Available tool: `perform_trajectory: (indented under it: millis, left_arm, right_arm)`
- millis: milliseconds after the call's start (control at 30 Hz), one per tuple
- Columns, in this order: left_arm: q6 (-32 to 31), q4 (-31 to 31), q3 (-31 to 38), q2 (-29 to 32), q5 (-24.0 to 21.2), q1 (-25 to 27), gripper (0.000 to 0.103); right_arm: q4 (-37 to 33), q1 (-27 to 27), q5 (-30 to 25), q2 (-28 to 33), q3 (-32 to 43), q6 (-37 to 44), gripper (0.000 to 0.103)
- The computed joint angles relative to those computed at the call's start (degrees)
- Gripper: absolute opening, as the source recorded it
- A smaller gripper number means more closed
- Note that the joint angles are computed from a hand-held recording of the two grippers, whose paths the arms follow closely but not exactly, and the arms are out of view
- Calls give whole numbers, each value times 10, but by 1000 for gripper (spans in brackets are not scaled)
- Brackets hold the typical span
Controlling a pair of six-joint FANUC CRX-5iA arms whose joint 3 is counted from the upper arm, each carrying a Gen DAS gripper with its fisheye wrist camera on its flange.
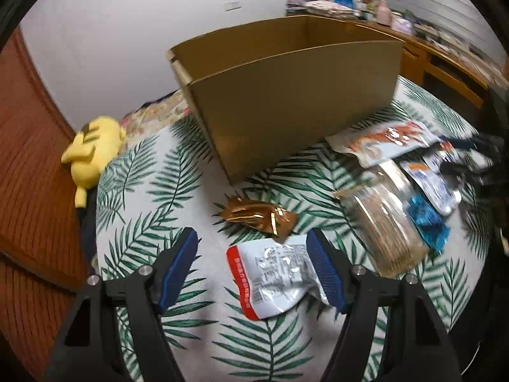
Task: Organize snacks
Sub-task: 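Close the left tool on the white-and-red foil packet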
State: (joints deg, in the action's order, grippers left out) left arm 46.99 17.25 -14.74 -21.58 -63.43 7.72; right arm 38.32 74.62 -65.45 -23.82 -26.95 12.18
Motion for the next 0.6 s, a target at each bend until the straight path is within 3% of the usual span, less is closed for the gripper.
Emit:
perform_trajectory:
  millis: [133, 267, 367, 600]
  left_arm:
    - [42, 12, -2, 21, -30, 2, 72]
    - [70, -18, -9, 21, -34, -17, 72]
    - [68, 7, -26, 18, -34, -7, 74]
    - [84, 9, -53, 1, 2, -14, 85]
  right_arm:
    - [0, 0, 0, 0, 0, -1, 75]
    - [0, -1, 1, 0, 0, 1, 75]
    - [1, 0, 0, 0, -1, -1, 75]
    - [1, 0, 0, -1, -1, 0, 75]
